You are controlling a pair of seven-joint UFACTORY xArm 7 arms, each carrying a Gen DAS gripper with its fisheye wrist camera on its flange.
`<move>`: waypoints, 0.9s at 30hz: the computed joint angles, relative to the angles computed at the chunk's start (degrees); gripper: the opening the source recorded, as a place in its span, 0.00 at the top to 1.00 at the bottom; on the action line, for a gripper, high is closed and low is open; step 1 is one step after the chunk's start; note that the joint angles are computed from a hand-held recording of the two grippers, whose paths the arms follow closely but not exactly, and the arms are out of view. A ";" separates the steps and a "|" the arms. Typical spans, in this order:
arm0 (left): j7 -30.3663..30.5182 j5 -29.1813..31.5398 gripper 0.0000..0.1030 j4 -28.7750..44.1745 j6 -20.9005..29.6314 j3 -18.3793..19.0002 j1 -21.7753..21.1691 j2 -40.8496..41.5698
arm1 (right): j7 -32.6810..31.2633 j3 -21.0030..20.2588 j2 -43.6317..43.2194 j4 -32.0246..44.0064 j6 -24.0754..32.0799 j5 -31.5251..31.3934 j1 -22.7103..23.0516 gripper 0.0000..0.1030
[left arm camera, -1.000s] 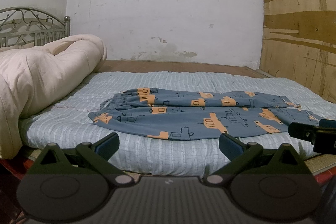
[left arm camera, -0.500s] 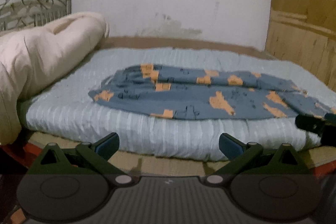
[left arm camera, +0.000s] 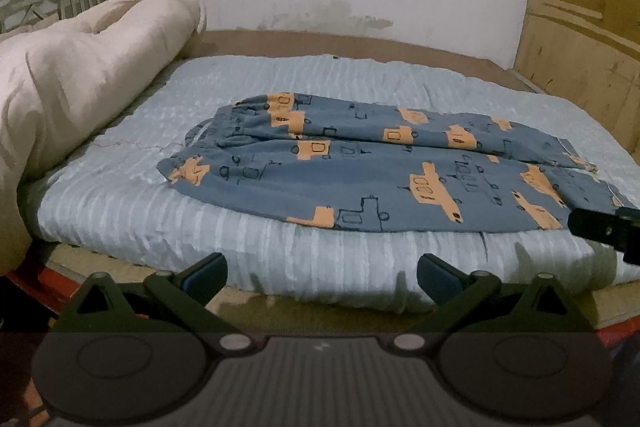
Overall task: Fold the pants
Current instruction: 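Move both tools down toward the waistband of the blue pants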
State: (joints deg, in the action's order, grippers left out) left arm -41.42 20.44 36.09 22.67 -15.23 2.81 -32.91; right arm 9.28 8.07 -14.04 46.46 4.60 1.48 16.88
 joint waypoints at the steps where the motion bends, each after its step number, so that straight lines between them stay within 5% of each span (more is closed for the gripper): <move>1: 0.46 -0.33 0.01 0.77 0.38 0.39 -0.25 0.78 | -0.84 -0.57 0.72 0.97 0.71 0.37 0.64 0.01; 9: 3.04 0.10 0.01 7.83 2.43 2.18 -0.80 7.84 | -9.23 -3.26 6.74 8.70 4.74 8.71 3.73 0.01; 27: 4.24 6.49 0.01 21.19 4.90 6.96 -1.37 19.74 | -5.17 -0.34 17.48 22.67 9.84 0.17 -0.97 0.01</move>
State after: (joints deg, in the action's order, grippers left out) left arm -37.19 26.94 57.27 27.57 -8.27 1.44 -13.17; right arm 4.11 7.73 3.44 69.13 14.44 1.65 15.91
